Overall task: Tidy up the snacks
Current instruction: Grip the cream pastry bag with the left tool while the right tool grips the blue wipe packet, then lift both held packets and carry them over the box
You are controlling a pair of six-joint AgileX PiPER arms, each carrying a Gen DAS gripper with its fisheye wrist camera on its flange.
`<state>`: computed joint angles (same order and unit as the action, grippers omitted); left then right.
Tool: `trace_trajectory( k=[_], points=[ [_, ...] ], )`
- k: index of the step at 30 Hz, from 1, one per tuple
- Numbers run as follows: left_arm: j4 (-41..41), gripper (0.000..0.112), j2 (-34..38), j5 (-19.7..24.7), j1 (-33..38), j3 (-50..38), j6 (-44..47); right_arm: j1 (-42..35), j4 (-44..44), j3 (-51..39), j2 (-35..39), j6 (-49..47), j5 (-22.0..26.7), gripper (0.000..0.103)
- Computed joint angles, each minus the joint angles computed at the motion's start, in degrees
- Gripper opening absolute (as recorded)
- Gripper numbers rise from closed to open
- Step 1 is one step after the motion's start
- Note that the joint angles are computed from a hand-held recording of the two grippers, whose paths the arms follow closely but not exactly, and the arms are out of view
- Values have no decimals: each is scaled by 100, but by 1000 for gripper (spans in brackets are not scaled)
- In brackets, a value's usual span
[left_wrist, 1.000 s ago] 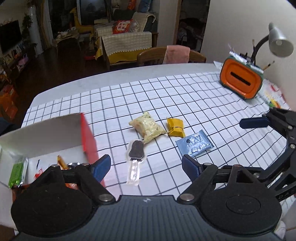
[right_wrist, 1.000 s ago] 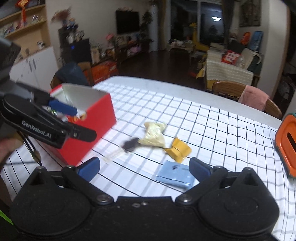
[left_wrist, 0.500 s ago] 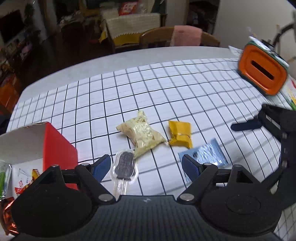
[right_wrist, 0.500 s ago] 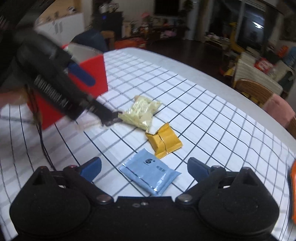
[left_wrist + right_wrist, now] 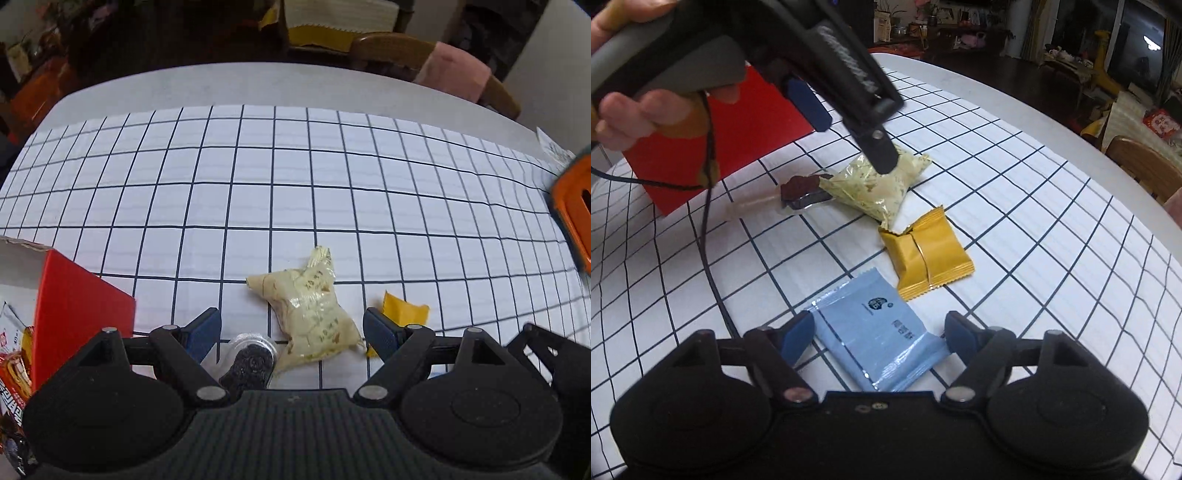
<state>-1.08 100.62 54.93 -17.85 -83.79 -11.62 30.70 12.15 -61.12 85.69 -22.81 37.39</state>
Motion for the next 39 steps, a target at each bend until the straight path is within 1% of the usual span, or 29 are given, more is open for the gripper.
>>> trace_trajectory(
  k=[2,4,5,8,10,12,14,15,16,17,18,19,22,25,28,31,35,39],
  points=[
    [48,84,218,121,-16,-215,-112,-43,22,0,18,10,46,74],
    [117,84,400,206,-40,-392,-229,-120,163,13,38,-28,104,66],
    [86,84,483,245,-29,-473,-235,-136,191,73,3,-17,56,65],
    [137,84,703,312,-43,-667,-317,-141,299,253,-162,36,-13,57],
    [190,84,863,364,-59,-819,-360,-54,127,351,-277,314,-47,50],
    [195,83,974,395,-72,-894,-383,3,41,410,-356,483,-60,48],
    [167,75,1034,324,-71,-882,-355,55,-27,458,-424,644,-68,47],
    [86,63,1053,310,-66,-875,-283,84,-68,486,-460,711,-80,47],
    [34,54,1073,306,-82,-861,-243,103,-94,512,-494,773,-93,47],
    [50,51,1094,314,-123,-861,-255,118,-117,511,-494,844,-104,47],
    [88,43,1092,278,-186,-822,-290,134,-146,526,-515,928,-114,47],
    [110,38,1080,233,-252,-780,-318,152,-186,523,-527,1034,-124,47],
    [170,33,1041,32,-449,-623,-399,236,-355,570,-625,1440,-169,47],
    [159,33,834,-149,-495,-302,-391,405,-738,612,-748,2080,-187,47],
    [-29,33,528,-363,-413,136,-246,601,-1207,664,-920,2828,-190,47],
    [-183,33,148,-480,-323,552,-116,822,-1653,648,-1089,3570,-96,47],
    [-441,33,-363,-572,-181,1045,176,1294,-2516,540,-1281,4781,201,47],
    [-648,33,-925,-493,13,1461,533,1861,-3319,340,-1405,5971,661,47]
  ],
)
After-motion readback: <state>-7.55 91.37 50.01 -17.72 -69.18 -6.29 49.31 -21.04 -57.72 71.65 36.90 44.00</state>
